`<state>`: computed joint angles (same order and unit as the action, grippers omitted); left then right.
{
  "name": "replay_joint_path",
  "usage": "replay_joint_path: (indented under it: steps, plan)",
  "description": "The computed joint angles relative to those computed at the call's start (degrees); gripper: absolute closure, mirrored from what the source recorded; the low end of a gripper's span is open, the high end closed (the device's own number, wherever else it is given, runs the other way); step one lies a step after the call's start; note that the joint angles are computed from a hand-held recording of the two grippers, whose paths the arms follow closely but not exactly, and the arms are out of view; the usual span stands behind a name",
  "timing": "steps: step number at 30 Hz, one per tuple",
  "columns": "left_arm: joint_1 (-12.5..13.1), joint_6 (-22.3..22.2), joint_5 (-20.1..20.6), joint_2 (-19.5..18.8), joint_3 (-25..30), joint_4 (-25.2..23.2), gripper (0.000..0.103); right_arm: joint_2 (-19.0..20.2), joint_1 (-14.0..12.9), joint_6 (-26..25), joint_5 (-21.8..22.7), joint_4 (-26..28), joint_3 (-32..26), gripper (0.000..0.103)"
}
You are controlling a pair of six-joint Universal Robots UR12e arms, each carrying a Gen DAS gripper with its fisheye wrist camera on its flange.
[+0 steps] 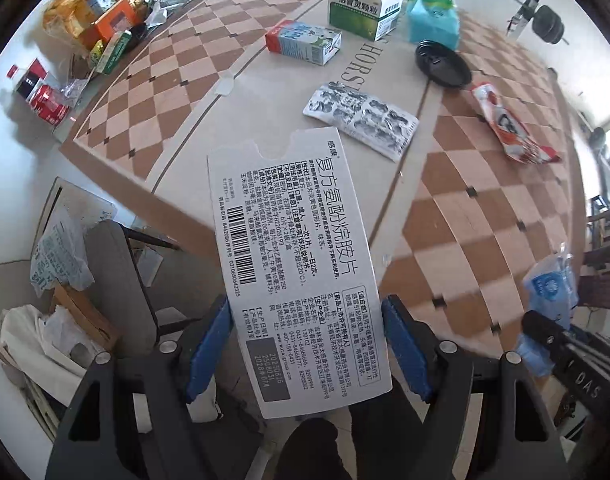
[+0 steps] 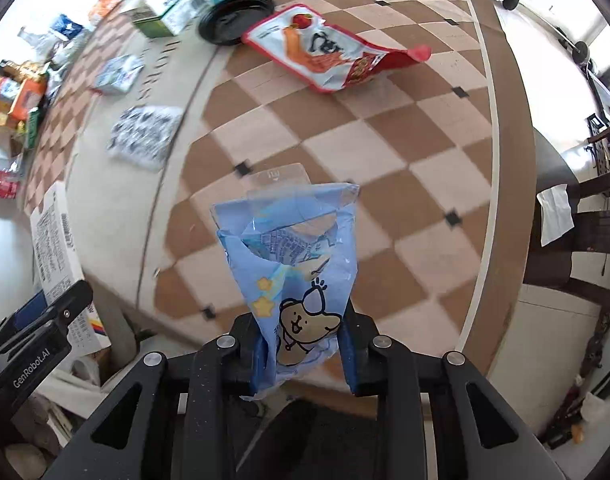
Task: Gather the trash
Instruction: 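Carry the leaflet and blue bag over the bin and release both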
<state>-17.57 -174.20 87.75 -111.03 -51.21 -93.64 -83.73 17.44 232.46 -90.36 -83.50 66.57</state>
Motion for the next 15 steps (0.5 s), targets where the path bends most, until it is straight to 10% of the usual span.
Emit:
replay_joint_path:
  steps: [8, 15]
  plan:
    - [5.2, 4.0, -7.1, 8.9, -13.7, -2.0, 0.03, 0.6, 9.3, 7.8, 3.9, -2.7, 0.4, 0.072]
    - [6.3, 4.5, -9.3, 7.3, -21.5, -4.6, 0.03, -1.0, 12.3, 13.8, 11.0, -10.4, 13.2, 0.072]
